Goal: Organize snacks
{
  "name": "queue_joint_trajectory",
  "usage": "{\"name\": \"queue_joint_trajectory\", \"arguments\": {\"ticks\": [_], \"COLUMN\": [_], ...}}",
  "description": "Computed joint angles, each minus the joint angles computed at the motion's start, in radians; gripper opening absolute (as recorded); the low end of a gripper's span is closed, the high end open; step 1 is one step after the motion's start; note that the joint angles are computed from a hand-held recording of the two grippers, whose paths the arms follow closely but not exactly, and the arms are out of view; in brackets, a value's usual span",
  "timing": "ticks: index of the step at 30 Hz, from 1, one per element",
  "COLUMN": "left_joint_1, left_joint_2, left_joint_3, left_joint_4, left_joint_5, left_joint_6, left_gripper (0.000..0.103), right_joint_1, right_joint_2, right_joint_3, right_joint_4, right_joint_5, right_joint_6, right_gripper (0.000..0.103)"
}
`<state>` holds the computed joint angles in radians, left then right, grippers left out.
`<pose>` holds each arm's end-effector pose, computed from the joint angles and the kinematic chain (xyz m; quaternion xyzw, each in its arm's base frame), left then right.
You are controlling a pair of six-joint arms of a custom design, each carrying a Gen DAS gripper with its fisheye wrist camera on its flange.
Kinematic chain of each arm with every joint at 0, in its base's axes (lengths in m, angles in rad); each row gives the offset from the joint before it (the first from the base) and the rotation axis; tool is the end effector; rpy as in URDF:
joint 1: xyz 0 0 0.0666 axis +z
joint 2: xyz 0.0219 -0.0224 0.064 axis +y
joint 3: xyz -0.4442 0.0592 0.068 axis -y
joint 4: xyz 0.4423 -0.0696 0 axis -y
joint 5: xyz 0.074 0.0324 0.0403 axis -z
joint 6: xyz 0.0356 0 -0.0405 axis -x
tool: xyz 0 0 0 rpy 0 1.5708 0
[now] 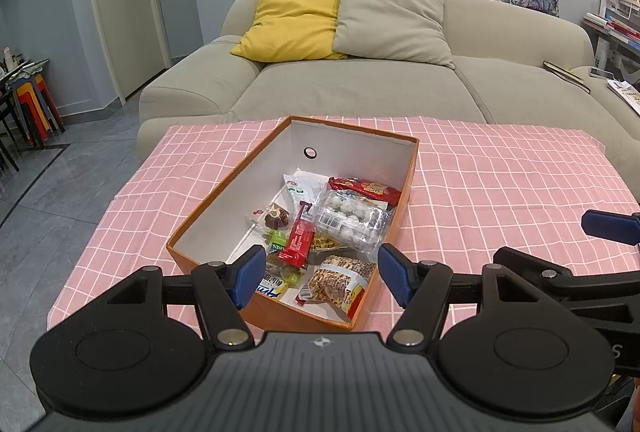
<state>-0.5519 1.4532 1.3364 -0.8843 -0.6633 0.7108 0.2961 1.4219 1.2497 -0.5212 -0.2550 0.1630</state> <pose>0.4639 -0.2603 0.4421 -0.1632 0.8973 0.0954 0.3989 0.5162 0.1664 0.4347 -0.2569 0.8621 0.1429 0.4127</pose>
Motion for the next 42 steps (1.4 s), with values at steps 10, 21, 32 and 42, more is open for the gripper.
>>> {"name": "queue_joint_trajectory", "arguments": {"ticks": [10,21,32,42], "left_joint_1": [-0.001,-0.005,-0.001,0.002], "left_joint_2": [0.001,-0.002,-0.007,-0.011], "left_joint_3": [0.002,-0.002,-0.003,-0.008], "left_joint_4": [-0.008,-0.008,-0.016,-0.014], "left_joint_5": [-0.003,-0.015,-0.009,-0.004], "left_joint_6": [0.011,0.019,0.021,0.024], "left_gripper": [0.076,0.08,0.085,0.085], "right_joint_1": [0.0,-0.002,-0.009,-0.007], "right_joint_2": [0.0,-0.007,-0.001,-0.002], "right_joint_3": [0.002,-0.001,0.008,0.007], "right_joint_4": [0.0,0.01,0.002,0.0], "right_joint_5": [0.0,-0.004,-0.029,-0.026], "right_joint_6": [0.001,0.002,-0.004,-0.003], "right_gripper": [0.09,0.089,0.089,0.089]}}
